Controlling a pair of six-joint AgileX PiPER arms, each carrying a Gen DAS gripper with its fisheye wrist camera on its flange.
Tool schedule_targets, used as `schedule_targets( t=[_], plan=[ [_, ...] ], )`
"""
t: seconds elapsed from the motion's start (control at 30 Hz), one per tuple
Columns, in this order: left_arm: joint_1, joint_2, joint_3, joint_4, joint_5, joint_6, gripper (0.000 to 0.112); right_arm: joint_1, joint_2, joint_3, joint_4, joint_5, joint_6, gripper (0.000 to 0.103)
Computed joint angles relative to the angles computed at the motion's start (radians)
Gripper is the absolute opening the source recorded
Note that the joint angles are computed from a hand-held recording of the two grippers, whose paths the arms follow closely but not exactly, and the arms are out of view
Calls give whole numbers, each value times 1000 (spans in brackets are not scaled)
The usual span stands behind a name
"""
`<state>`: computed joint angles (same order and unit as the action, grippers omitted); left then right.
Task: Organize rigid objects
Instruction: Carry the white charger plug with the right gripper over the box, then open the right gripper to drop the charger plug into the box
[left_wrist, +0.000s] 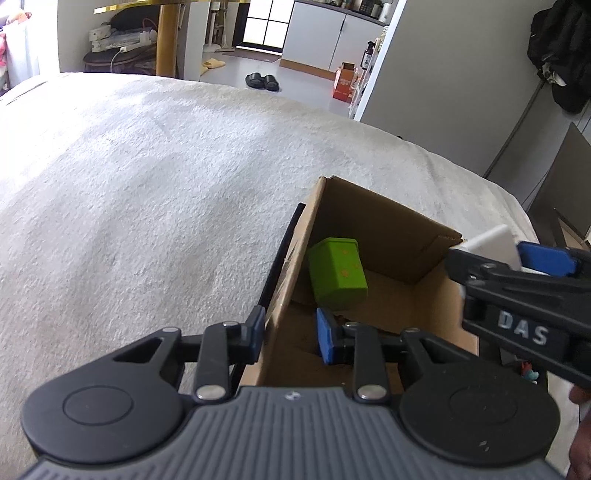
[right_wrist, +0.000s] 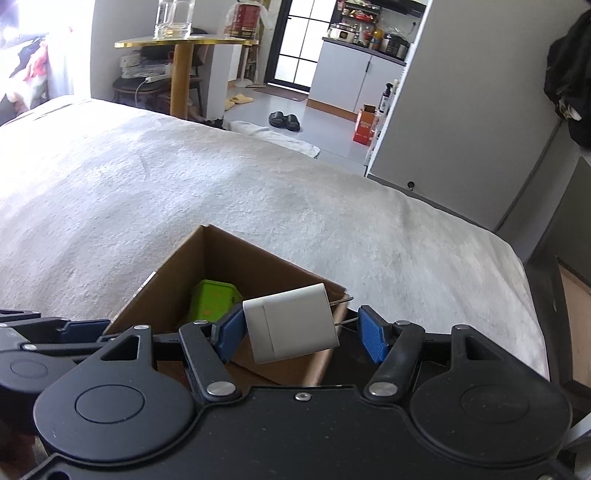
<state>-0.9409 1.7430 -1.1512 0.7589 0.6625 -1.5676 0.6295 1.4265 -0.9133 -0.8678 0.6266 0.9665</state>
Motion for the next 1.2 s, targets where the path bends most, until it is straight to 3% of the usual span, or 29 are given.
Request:
schedule_targets(
  t=[0.27, 0.43, 0.67, 1.2],
  plan=[
    [3, -14, 29, 23, -32, -42, 27, 2, 61, -52, -23, -14, -25, 64],
    [5, -22, 38, 22, -36, -46, 26, 52, 69, -41, -175, 28, 65, 68],
    [5, -25, 37, 7, -32, -29, 25, 53, 12, 7, -125, 35, 73, 68],
    [-42, -27, -35, -33, 90, 57, 26, -25, -227, 204, 17, 32, 79, 69]
  ],
)
